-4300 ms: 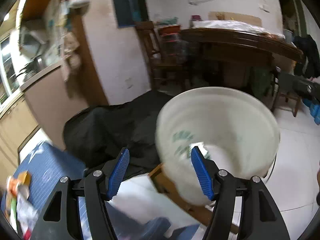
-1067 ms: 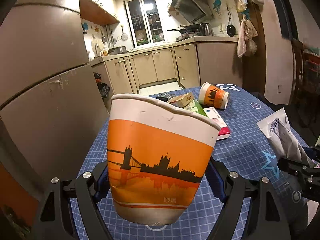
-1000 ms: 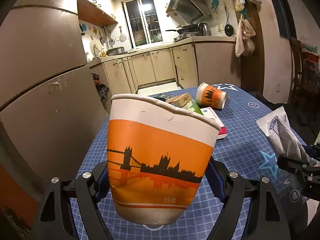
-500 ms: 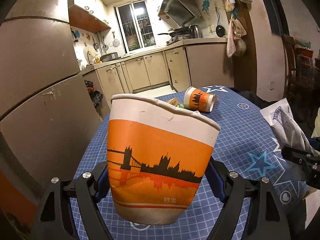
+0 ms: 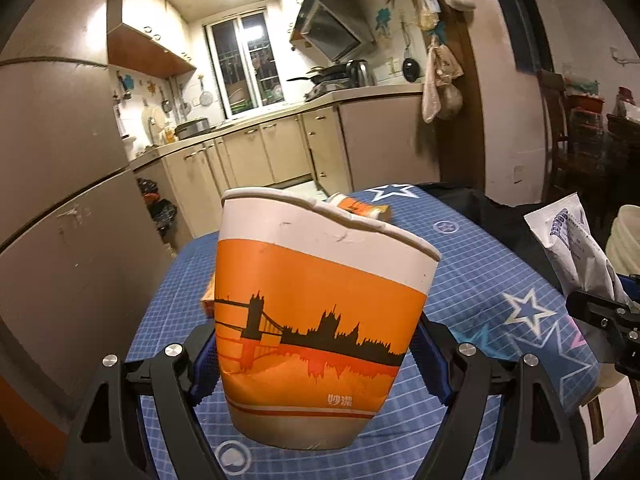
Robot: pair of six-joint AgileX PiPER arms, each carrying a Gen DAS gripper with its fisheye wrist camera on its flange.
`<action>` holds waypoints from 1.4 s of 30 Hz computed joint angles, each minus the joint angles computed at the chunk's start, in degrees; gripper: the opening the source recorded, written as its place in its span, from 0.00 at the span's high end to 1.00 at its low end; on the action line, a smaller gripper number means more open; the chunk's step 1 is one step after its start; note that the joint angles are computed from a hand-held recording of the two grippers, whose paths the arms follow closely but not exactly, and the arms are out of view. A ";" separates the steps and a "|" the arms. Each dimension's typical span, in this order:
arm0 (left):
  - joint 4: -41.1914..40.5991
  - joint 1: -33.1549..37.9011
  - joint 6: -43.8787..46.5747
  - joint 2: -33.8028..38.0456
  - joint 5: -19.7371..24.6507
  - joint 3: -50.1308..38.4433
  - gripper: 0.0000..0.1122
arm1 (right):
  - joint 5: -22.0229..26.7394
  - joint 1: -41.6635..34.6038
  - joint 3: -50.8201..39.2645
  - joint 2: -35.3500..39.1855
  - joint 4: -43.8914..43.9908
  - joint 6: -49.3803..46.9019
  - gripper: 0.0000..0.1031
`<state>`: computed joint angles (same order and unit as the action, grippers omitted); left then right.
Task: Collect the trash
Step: 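Carry the orange cup and white packet over to the white bucket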
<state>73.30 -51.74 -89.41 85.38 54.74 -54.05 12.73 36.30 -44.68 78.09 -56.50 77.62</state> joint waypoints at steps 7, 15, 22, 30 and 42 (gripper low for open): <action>-0.44 -1.45 2.69 4.61 -1.63 -6.22 0.28 | 1.79 -2.40 2.49 -4.57 -0.75 1.05 0.54; -0.72 -3.16 5.92 9.64 -3.22 -13.00 0.28 | 2.03 -6.67 5.03 -9.11 1.63 -1.55 0.54; -2.11 -4.07 9.69 14.06 -4.56 -19.16 0.28 | 2.69 -9.35 6.87 -12.55 1.34 -1.49 0.54; -3.64 -5.93 14.77 19.95 -5.33 -27.61 0.28 | 1.62 -15.57 9.59 -17.34 7.03 -8.76 0.54; -7.87 -8.32 24.73 28.69 -7.03 -42.24 0.28 | 0.07 -27.47 12.15 -23.07 25.83 -29.47 0.54</action>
<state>65.42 -60.06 -64.69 114.06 47.71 -96.28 12.79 8.83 -32.52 55.02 -30.67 48.14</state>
